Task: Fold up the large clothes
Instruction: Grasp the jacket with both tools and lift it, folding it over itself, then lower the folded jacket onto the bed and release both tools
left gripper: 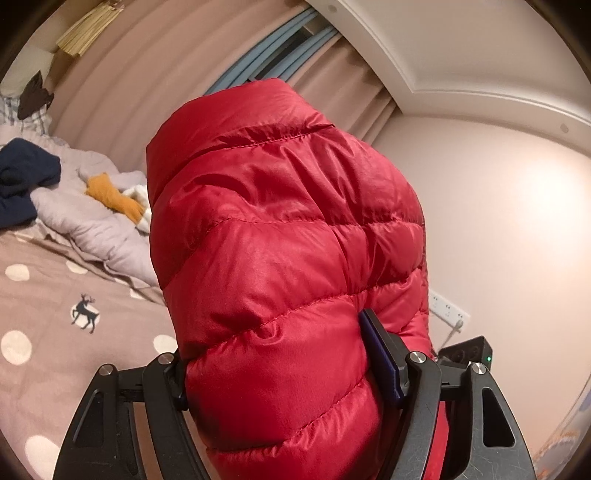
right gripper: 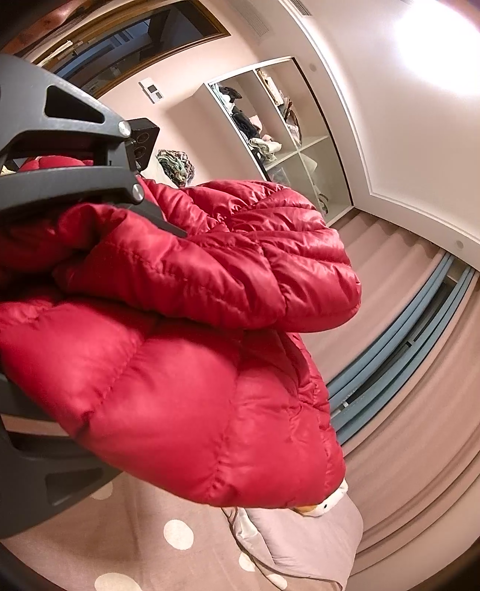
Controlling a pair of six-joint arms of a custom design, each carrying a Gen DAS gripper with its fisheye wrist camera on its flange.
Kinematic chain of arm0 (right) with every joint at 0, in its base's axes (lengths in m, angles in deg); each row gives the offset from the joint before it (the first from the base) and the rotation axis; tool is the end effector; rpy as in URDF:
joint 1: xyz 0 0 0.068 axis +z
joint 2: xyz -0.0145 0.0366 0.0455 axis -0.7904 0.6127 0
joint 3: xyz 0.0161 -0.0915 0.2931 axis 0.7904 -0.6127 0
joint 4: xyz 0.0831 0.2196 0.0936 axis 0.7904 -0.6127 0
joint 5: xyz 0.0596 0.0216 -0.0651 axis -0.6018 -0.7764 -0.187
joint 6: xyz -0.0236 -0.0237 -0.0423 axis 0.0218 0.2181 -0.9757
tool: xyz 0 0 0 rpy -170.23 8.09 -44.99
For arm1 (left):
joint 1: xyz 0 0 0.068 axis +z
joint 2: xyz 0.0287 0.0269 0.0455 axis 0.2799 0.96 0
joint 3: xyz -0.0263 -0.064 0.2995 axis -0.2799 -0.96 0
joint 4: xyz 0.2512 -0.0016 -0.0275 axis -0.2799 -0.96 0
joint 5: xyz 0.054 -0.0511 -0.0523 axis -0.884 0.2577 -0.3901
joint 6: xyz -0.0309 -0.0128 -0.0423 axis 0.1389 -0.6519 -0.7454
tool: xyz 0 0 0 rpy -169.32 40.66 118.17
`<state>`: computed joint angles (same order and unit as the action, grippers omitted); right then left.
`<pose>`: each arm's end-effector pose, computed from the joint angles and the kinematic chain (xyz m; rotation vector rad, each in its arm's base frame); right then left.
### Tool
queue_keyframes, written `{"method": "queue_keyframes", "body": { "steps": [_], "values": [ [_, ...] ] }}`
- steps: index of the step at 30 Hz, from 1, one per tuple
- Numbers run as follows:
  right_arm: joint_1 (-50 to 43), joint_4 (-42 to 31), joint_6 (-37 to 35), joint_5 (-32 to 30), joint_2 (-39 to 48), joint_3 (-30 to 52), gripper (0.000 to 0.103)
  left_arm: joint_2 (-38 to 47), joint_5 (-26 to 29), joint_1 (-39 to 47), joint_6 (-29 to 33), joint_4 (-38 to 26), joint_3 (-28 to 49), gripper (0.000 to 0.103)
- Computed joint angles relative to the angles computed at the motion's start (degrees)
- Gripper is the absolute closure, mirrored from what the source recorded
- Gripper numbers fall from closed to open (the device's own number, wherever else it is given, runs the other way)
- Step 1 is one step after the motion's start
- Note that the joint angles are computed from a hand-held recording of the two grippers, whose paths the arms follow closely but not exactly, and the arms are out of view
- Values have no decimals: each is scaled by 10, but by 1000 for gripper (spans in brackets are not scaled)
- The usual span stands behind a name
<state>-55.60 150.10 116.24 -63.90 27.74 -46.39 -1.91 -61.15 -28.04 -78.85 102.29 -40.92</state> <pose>0.3397 0.0136 0.2067 -0.4526 1.7258 1.3895 0.2102 -0.1842 0.2322 -0.2367 1.6633 -0.7223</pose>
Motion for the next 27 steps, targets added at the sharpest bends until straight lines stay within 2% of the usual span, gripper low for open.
{"method": "queue_keyframes", "body": {
  "steps": [8,11,13,18,22,25,27],
  "values": [
    [26,72,35,13,30,-4,44,1,-5,13,19,49,-30,31],
    [33,99,50,21,51,3,43,23,19,34,20,77,-33,31],
    [38,91,43,30,64,14,42,43,47,59,4,85,-30,31],
    [52,5,-15,70,109,63,42,108,99,112,-30,64,7,31],
    [62,-96,-39,118,187,137,42,218,151,166,-66,42,68,31],
    [73,-203,-90,192,234,188,42,325,216,210,-123,-9,142,31],
    [78,-273,-123,228,262,222,43,392,251,230,-159,-76,202,30]
  ]
}}
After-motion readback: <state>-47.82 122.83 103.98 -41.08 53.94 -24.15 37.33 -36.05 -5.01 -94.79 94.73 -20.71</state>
